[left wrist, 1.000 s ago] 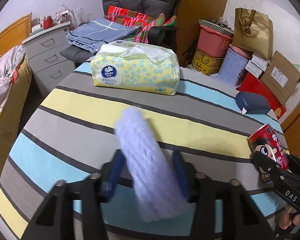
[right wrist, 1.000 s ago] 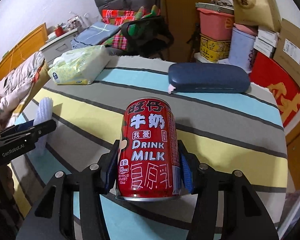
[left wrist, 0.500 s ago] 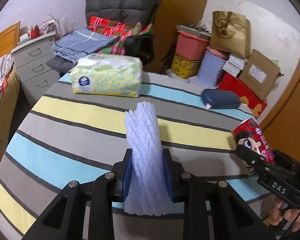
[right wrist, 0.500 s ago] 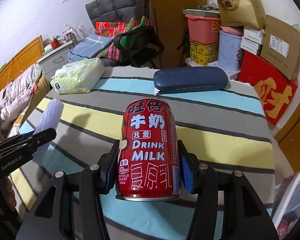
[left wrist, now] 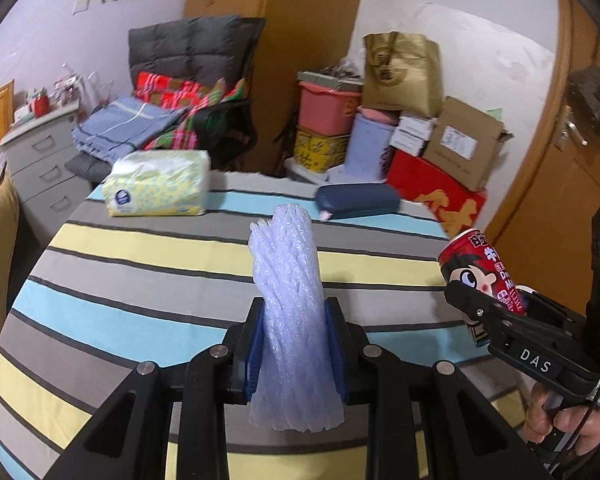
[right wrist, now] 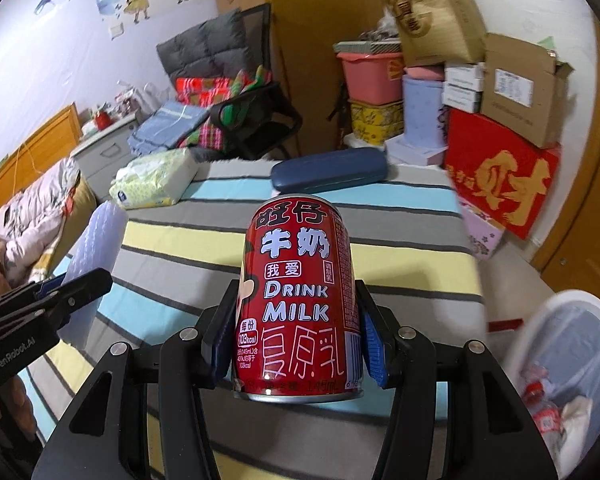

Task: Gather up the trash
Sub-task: 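Carry the mesh sleeve and milk can over the white bin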

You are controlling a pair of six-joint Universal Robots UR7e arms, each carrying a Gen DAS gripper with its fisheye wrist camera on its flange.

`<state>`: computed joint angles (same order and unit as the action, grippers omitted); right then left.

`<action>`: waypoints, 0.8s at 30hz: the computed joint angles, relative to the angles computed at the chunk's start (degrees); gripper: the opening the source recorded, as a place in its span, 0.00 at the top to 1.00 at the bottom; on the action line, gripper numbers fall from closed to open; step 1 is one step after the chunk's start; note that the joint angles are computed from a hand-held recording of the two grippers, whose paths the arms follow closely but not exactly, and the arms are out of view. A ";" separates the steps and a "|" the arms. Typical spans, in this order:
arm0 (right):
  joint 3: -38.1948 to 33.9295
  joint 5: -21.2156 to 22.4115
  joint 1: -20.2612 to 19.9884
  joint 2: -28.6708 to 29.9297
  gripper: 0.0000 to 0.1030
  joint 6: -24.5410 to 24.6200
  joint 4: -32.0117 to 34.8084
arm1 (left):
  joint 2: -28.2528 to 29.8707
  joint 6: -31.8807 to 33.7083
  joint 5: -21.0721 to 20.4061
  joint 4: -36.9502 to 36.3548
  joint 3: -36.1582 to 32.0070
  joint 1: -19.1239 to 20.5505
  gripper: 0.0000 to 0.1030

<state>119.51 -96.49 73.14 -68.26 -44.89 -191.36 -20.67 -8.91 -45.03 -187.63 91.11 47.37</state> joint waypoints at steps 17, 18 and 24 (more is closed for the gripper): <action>6.72 4.18 -7.48 -11.74 0.47 0.48 -4.11 | 5.91 1.71 -2.34 1.52 -4.32 -10.31 0.72; 7.01 4.52 -8.00 -12.28 0.47 0.65 -4.31 | 6.54 2.05 -2.44 1.96 -5.04 -10.77 0.72; 7.52 5.22 -11.31 -15.28 0.47 1.44 -3.87 | 9.47 1.18 -5.14 5.18 -8.37 -12.80 0.72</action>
<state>127.04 -91.27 61.83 -83.54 -43.45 -195.23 -11.20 -7.73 -50.17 -182.45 82.74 34.57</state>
